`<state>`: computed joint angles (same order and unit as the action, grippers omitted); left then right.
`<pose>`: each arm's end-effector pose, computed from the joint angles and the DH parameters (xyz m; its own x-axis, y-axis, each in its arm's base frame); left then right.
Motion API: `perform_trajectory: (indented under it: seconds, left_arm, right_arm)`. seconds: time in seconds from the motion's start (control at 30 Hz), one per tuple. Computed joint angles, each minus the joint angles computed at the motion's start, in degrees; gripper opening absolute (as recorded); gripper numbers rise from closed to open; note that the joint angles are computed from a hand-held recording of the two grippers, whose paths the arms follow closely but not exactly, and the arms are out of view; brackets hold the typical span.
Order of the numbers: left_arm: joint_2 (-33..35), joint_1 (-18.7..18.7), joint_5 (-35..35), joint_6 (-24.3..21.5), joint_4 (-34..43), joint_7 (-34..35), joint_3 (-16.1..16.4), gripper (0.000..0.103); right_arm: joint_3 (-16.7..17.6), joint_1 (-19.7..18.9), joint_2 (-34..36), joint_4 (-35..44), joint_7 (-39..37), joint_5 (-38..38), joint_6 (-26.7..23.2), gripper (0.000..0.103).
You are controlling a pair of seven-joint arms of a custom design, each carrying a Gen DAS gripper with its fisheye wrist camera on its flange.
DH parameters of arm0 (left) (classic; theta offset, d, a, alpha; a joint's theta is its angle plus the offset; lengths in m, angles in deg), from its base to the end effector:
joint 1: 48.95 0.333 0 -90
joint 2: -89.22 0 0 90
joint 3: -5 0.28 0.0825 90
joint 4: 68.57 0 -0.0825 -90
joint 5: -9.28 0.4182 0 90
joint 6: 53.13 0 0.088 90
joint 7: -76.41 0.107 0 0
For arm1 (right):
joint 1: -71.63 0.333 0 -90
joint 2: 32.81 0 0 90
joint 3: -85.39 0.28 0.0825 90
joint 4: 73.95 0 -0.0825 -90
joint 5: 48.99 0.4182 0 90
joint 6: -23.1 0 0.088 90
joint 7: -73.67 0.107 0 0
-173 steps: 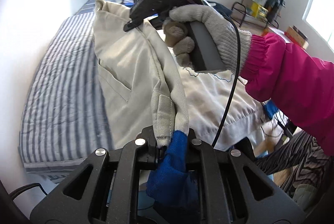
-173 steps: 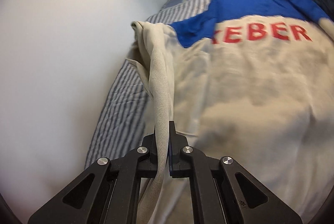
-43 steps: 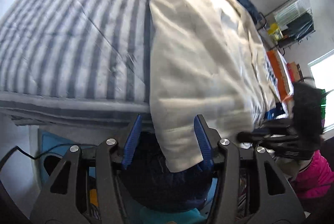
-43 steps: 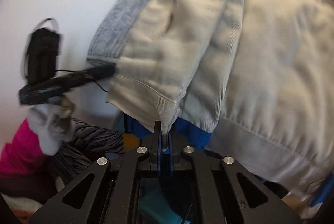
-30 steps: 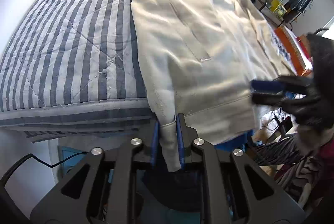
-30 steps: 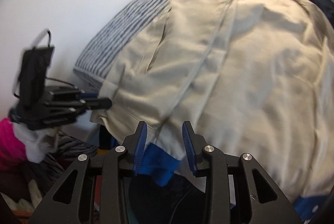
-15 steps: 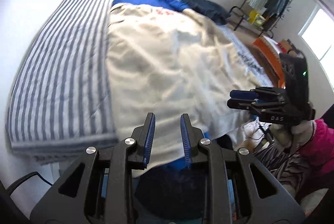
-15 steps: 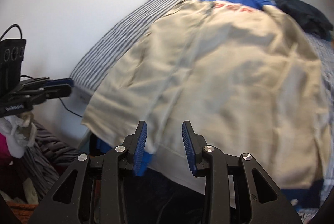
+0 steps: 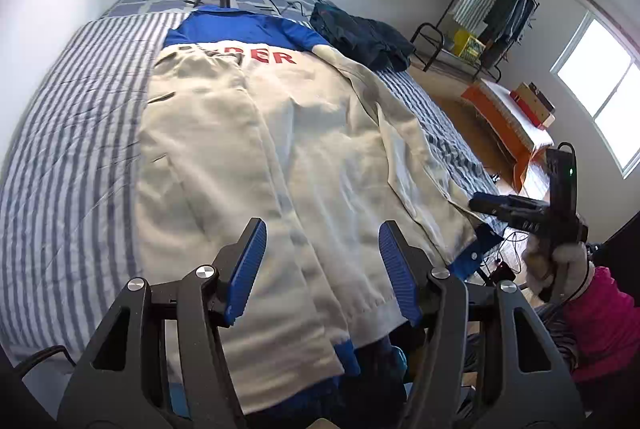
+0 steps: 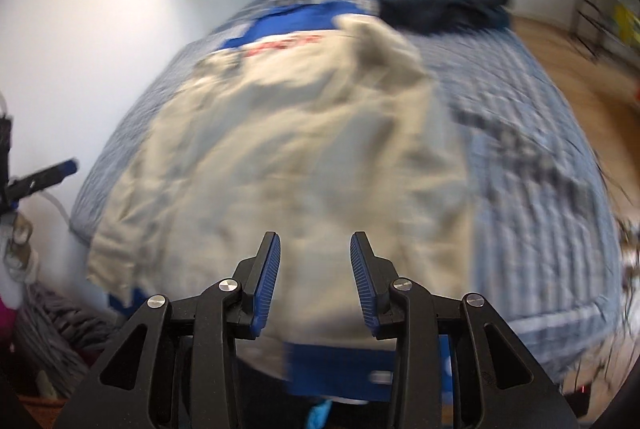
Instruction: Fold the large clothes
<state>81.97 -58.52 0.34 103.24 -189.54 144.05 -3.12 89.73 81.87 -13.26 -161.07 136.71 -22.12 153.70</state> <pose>0.5725 -0.1790 0.5083 0.0583 -0.9273 0.3696 -0.7729 -0.2763 -0.5712 0.6960 0.1854 0.4696 0.5092 -0.8218 -0.2557 -0.7964 -0.3372 -0.5021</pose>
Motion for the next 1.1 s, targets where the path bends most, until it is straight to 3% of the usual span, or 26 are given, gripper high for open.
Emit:
perform_trajectory:
  seconds: [0.03,0.07,0.33,0.47,0.57,0.6,0.63,0.77,0.97,1.1]
  left_arm:
    - [1.1,-0.1,-0.5,-0.1,1.0,0.4,0.1,0.060]
    - [1.8,-0.2,-1.1,-0.2,1.5,0.7,0.0,0.060]
    - [7.3,0.3,-4.1,-1.9,6.6,4.6,-1.6,0.060]
    - [8.5,0.7,-3.5,-2.8,7.4,4.4,-2.3,0.060]
    - [9.0,1.0,-3.4,-3.0,7.7,4.5,-2.6,0.060]
    - [9.0,1.0,-3.3,-3.1,7.6,4.5,-2.6,0.060]
    - [9.0,1.1,-3.1,-3.1,7.7,4.3,-2.7,0.060]
    - [9.1,1.3,-3.6,-2.4,7.4,4.7,-2.8,0.060]
    - [8.6,1.4,-4.3,-2.1,7.2,5.7,-2.8,0.060]
    - [7.9,1.3,-4.8,-1.6,6.6,6.2,-2.7,0.060]
  right_arm:
    - [-0.6,-0.5,1.1,1.5,1.5,0.2,-1.0,0.055]
    - [-0.9,-1.4,2.4,3.2,3.0,1.1,-2.3,0.057]
    - [-0.6,-7.1,13.1,15.8,10.1,5.4,-10.0,0.057]
    - [-0.3,-7.5,17.5,20.9,12.5,4.2,-12.3,0.055]
    - [0.2,-7.6,20.0,24.0,12.8,3.3,-14.0,0.031]
    - [0.3,-7.5,20.6,24.9,12.8,2.8,-14.5,0.014]
    - [0.5,-7.5,20.9,25.2,12.7,2.6,-14.9,0.004]
    - [0.2,-6.3,17.1,20.5,11.0,1.0,-10.6,0.001]
    - [0.4,-4.8,6.9,9.3,6.8,1.6,0.5,0.000]
    - [1.3,-3.9,4.7,7.9,1.6,3.1,2.1,0.000]
